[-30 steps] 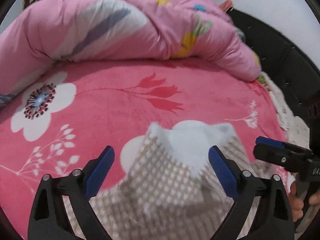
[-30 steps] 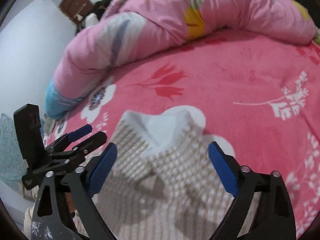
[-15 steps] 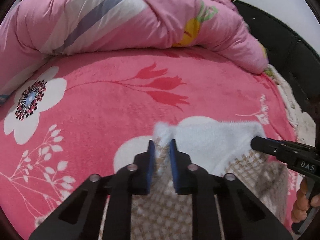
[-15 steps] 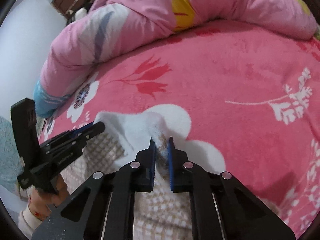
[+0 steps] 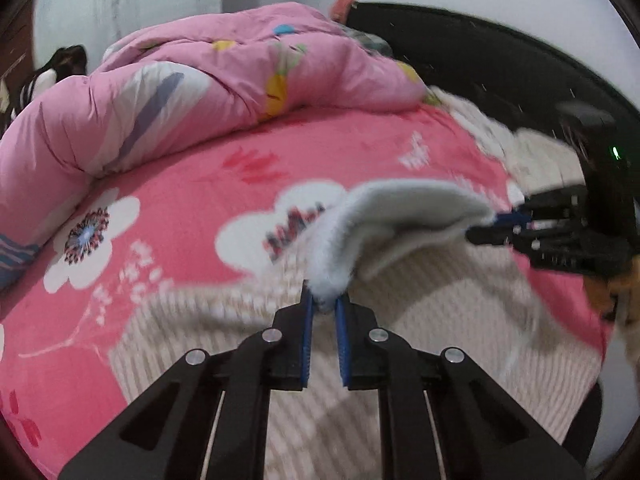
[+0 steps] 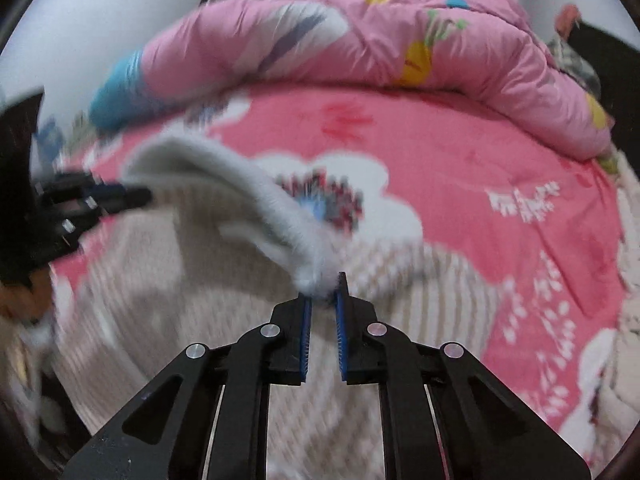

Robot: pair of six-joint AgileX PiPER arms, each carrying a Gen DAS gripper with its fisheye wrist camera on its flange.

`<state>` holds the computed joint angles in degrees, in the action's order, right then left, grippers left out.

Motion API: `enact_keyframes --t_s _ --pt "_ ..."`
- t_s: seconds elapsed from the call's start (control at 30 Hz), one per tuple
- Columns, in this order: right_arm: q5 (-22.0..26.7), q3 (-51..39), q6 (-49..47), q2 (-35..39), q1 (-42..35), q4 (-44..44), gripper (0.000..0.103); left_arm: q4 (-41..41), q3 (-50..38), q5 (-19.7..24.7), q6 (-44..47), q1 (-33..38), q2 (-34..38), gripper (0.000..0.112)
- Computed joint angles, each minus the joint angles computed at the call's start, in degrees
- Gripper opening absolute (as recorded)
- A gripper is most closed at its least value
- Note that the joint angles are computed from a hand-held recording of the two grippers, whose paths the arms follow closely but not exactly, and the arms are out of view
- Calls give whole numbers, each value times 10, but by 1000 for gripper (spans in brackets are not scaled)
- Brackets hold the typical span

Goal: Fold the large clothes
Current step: 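Lift the collar with both grippers and fold it toward the hem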

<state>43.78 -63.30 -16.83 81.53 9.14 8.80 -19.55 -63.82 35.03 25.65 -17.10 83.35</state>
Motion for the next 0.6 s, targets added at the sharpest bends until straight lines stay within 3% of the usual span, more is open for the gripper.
enact_keyframes --t_s 0.07,0.17,0.27,0.4,0.47,0.53,0.6 --pt "7 24 -8 -26 -4 -3 15 -4 54 -29 12 -5 -18 10" --pt "9 38 -89 -78 -47 95 16 -67 105 -57 65 12 -22 10" --pt "33 -8 -97 -59 -52 162 17 -155 127 -66 139 34 -14 11" --pt "22 -80 -57 47 6 195 18 -221 141 -41 183 65 -16 14" --pt "-6 -96 -17 103 50 152 18 -237 150 -18 198 85 -25 14" --pt "-7 -85 -6 139 65 143 18 -241 165 7 213 118 -45 14" --pt "-40 -29 -31 133 67 161 18 -268 178 37 251 157 -65 14"
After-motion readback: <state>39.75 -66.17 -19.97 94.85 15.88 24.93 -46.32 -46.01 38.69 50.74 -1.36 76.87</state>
